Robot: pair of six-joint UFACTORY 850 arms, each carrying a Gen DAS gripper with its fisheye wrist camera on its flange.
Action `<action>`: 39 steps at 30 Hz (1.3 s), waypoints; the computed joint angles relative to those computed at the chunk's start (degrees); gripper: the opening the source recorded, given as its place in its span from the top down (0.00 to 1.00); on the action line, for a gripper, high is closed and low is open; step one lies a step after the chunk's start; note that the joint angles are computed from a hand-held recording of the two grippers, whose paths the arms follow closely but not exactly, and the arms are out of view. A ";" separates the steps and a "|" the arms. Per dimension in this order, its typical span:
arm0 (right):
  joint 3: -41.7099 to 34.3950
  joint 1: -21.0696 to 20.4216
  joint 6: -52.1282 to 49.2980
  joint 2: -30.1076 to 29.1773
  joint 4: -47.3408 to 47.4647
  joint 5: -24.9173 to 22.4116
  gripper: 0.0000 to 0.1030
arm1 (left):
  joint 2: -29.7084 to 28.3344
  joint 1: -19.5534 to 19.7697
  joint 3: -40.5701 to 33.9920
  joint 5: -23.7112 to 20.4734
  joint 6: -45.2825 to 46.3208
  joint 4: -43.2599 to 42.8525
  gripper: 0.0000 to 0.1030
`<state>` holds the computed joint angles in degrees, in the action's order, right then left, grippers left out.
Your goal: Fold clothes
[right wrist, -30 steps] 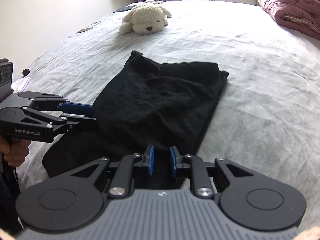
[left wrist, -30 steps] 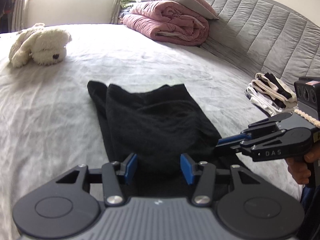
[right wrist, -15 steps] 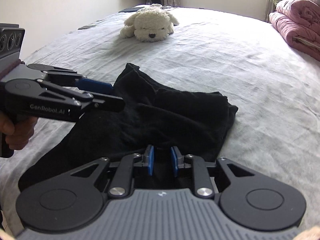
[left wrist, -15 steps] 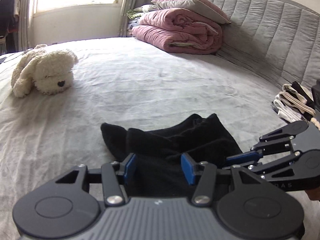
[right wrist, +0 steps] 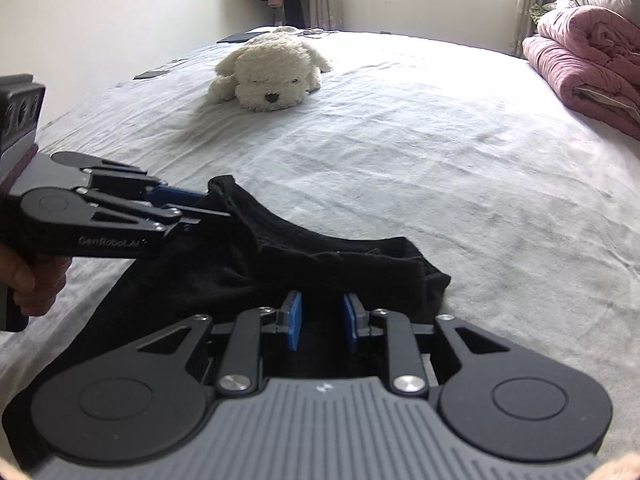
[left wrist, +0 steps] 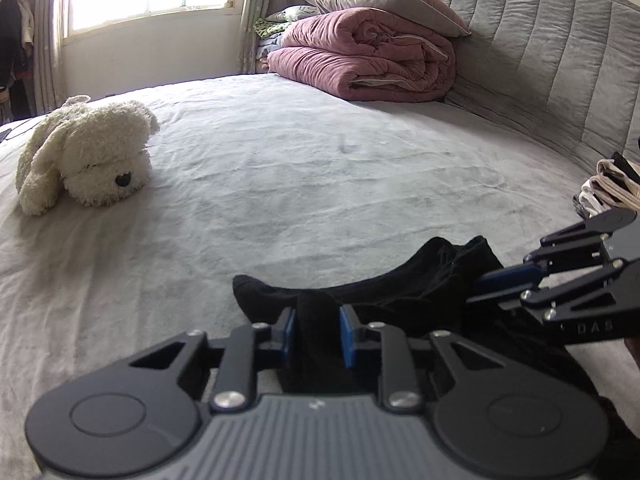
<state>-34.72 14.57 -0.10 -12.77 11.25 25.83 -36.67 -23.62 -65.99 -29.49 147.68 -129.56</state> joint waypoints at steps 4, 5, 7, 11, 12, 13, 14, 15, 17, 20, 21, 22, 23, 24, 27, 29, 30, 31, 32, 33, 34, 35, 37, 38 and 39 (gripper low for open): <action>-0.01 -0.89 0.29 -0.26 0.76 0.96 0.74 | 0.46 1.08 0.83 -3.71 -1.51 -1.48 0.91; 0.09 -0.78 -0.67 -0.18 1.95 1.18 0.74 | 0.71 1.42 1.22 -5.14 -1.65 -1.99 0.91; 0.13 -0.52 -2.53 -0.20 3.96 1.41 0.74 | 0.76 1.84 1.64 -7.43 -1.02 -3.86 0.91; -0.32 0.16 -4.23 -1.33 7.39 2.91 0.75 | -0.17 1.37 1.69 -7.05 2.71 -9.71 0.92; -0.42 0.46 -5.09 -1.67 8.69 3.47 0.75 | -0.39 1.09 1.71 -6.41 4.60 -11.44 0.92; -0.49 0.82 -6.31 -2.00 10.17 4.09 0.75 | -0.61 0.81 1.73 -5.79 6.55 -13.23 0.93; -0.51 1.12 -7.26 -2.22 11.40 4.71 0.75 | -0.71 0.58 1.85 -5.49 8.41 -14.82 0.93; -0.46 1.34 -7.92 -2.27 12.34 5.32 0.76 | -0.59 0.44 2.14 -5.69 10.03 -15.98 0.93; -0.47 1.57 -8.64 -2.42 13.39 5.85 0.76 | -0.35 0.17 2.65 -6.08 12.81 -17.78 0.93; -0.61 1.97 -10.25 -2.76 15.17 6.16 0.76 | -0.14 -0.08 2.69 -5.80 13.78 -17.34 0.92; -0.61 2.15 -10.85 -2.76 15.91 6.34 0.76 | -0.06 -0.01 2.54 -5.38 13.24 -17.08 0.91; -0.55 2.33 -11.27 -2.61 16.63 6.56 0.76 | 0.07 0.26 2.37 -5.22 11.79 -16.32 0.91; -0.38 2.39 -11.24 -2.24 16.97 6.79 0.76 | 0.29 0.75 2.20 -5.50 9.21 -14.85 0.89; -0.10 2.45 -11.14 -1.68 17.38 7.09 0.75 | 0.57 1.36 2.06 -6.05 6.22 -13.19 0.84; 0.81 2.40 -10.34 0.28 17.47 7.67 0.73 | 1.70 3.06 2.15 -8.57 0.27 -9.69 0.70; 1.31 2.28 -9.54 1.38 16.66 7.80 0.73 | 2.26 3.76 2.17 -9.14 -1.44 -8.33 0.70; 1.48 2.22 -9.07 1.84 16.17 7.66 0.73 | 2.35 4.03 2.03 -9.02 -2.80 -7.13 0.70; 1.57 2.16 -8.32 2.16 15.29 7.31 0.73 | 2.39 4.19 1.90 -8.74 -4.27 -5.88 0.70; 1.69 2.11 -7.41 2.40 14.07 7.00 0.73 | 2.37 4.24 1.80 -8.41 -5.62 -4.47 0.70; 1.69 2.15 -6.79 2.48 12.93 6.58 0.73 | 2.38 4.20 1.81 -8.07 -6.44 -3.29 0.71; 1.57 2.28 -6.44 2.42 11.91 6.04 0.73 | 2.39 4.10 1.87 -7.84 -7.00 -1.98 0.72; 1.42 2.39 -6.09 2.31 10.89 5.41 0.73 | 2.42 3.87 2.04 -7.85 -6.99 -0.39 0.72; 1.04 2.54 -5.38 1.97 8.79 3.90 0.73 | 2.64 3.29 2.76 -8.60 -6.03 2.98 0.72; 0.82 2.58 -4.99 1.73 7.75 3.25 0.73 | 2.73 2.92 3.16 -9.23 -5.43 5.08 0.72; 0.59 2.57 -4.60 1.40 6.76 2.72 0.73 | 2.74 2.51 3.44 -9.68 -4.76 7.12 0.72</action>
<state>-34.13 17.14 -4.70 -11.37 18.00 28.56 -33.93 -21.11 -62.54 -39.16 142.91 -122.44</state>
